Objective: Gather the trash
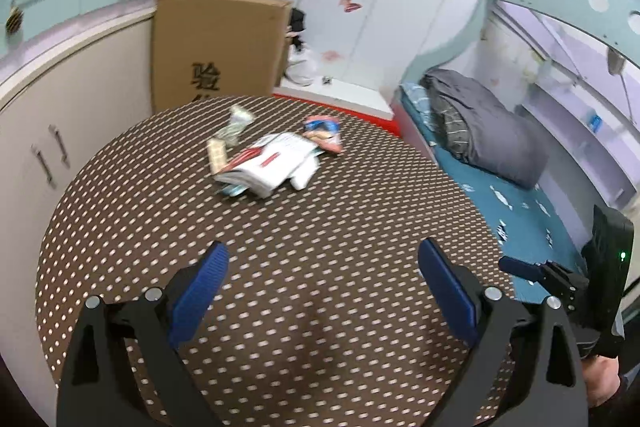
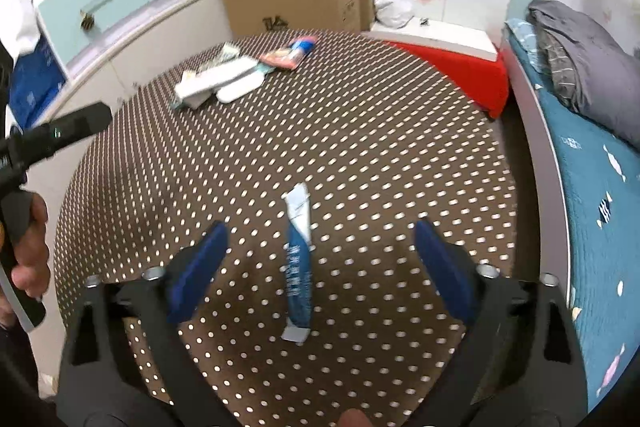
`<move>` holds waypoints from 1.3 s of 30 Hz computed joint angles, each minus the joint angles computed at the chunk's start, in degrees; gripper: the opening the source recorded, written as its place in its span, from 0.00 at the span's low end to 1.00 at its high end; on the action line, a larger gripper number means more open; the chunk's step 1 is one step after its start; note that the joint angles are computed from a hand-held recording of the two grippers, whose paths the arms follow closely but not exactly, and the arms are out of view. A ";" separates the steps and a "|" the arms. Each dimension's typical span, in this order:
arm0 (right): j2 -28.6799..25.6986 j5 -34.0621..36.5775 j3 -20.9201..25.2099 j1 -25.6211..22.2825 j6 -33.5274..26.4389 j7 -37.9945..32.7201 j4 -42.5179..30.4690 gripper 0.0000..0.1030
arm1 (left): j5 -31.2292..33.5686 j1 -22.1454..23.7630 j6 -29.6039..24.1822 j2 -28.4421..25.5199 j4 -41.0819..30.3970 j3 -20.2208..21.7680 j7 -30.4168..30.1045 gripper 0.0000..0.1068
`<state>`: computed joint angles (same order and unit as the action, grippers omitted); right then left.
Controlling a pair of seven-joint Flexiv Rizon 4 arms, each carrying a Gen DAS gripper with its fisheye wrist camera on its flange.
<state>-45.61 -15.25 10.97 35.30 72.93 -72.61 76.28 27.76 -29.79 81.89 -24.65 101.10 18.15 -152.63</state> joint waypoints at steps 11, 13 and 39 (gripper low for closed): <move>-4.46 1.24 2.14 1.40 -5.52 -5.65 -6.94 0.14 | -1.33 3.64 -0.11 -1.18 -0.01 -0.03 3.54 0.87; -5.30 1.87 2.51 1.34 -6.37 -6.57 -8.77 0.14 | -2.20 4.87 -1.25 -2.30 -1.81 -0.77 6.20 0.87; -8.91 7.81 2.12 0.87 -8.33 -9.03 -16.60 0.14 | -23.12 14.89 -6.14 -14.41 -13.11 -9.83 37.22 0.42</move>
<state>-54.52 -7.44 13.09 36.17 64.60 -81.64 59.68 4.64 -14.90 75.75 -39.06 87.99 8.31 -115.41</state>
